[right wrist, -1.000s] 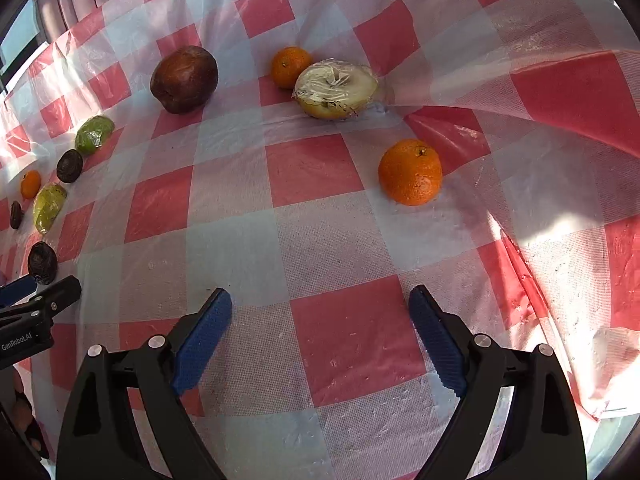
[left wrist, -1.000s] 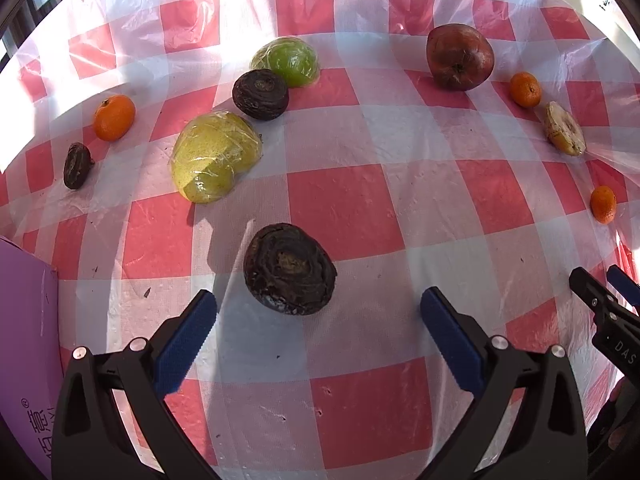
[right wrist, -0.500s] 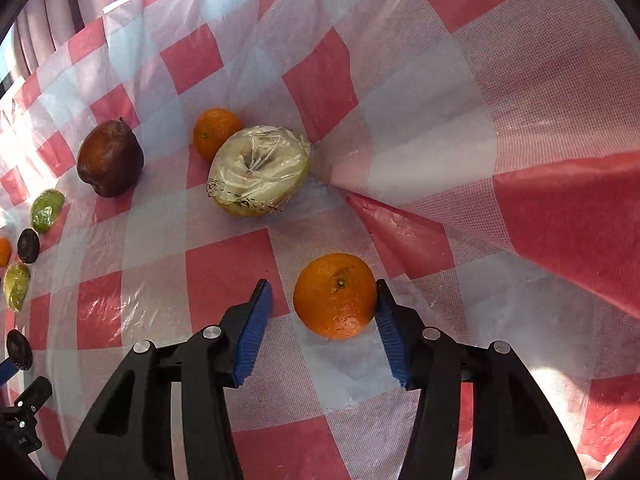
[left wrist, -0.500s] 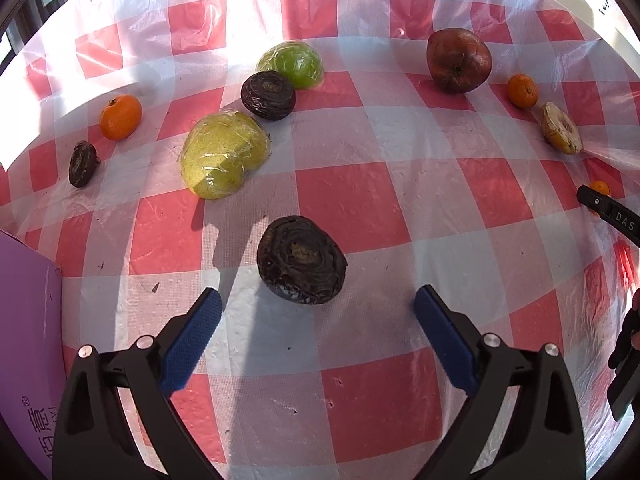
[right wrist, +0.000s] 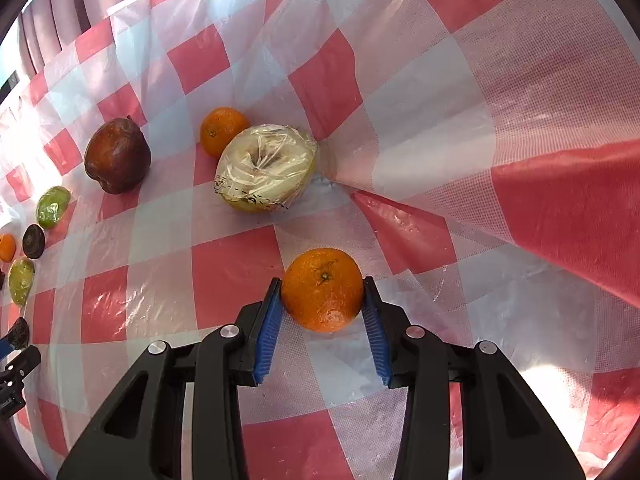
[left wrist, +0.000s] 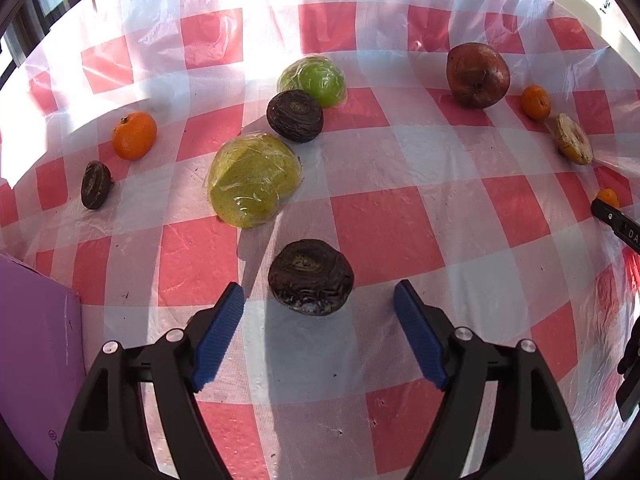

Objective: Organize fruits
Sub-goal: 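Grasp the orange with the right tool while the left tool grasps the dark plum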

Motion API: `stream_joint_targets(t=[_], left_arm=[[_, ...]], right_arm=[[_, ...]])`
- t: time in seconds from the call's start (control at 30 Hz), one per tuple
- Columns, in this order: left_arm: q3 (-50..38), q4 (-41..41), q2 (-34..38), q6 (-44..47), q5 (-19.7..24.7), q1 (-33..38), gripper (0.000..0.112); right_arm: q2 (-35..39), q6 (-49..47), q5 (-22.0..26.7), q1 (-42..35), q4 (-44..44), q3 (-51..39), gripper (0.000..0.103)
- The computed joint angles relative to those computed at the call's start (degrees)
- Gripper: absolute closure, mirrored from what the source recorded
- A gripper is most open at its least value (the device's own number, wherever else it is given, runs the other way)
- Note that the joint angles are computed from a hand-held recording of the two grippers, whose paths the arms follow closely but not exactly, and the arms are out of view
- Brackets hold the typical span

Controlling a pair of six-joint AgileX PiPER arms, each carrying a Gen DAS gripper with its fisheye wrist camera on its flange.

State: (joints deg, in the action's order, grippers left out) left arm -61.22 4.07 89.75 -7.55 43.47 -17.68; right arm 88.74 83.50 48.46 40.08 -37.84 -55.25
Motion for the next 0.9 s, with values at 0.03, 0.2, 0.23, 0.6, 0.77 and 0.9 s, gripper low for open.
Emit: stream_joint_targets(t=[0.03, 0.2, 0.23, 0.6, 0.77, 0.9], left_arm=[[-0.5, -2.1, 0.2, 1.9, 0.0, 0.7, 0.049], [-1.8, -5.0, -0.3, 8.3, 2.0, -0.1, 0.076], [-1.0, -4.2, -1.2, 8.3, 2.0, -0.9, 0.076], [11.7, 4.9, -15.6, -2.6, 5.7, -10.8, 0.076], [14.8, 11.7, -19.8, -9.7, 9.4, -17.2, 0.076], [14.3, 11.5, -22.9, -10.9, 12.0, -17.1, 0.076]], right_arm=[[0.1, 0.0, -0.2, -0.1, 0.1, -0.1, 0.063], [-1.5, -3.2, 0.3, 0.0, 2.8, 0.3, 0.067], [-1.8, -3.6, 0.2, 0.3, 3.3, 0.4, 0.067], [-5.1, 5.6, 4.3, 17.8, 3.4, 1.2, 0.067], [-2.5, 8.3, 5.9, 24.6, 3.6, -1.6, 0.067], [0.0, 8.4, 7.9, 28.4, 3.5, -5.9, 0.067]])
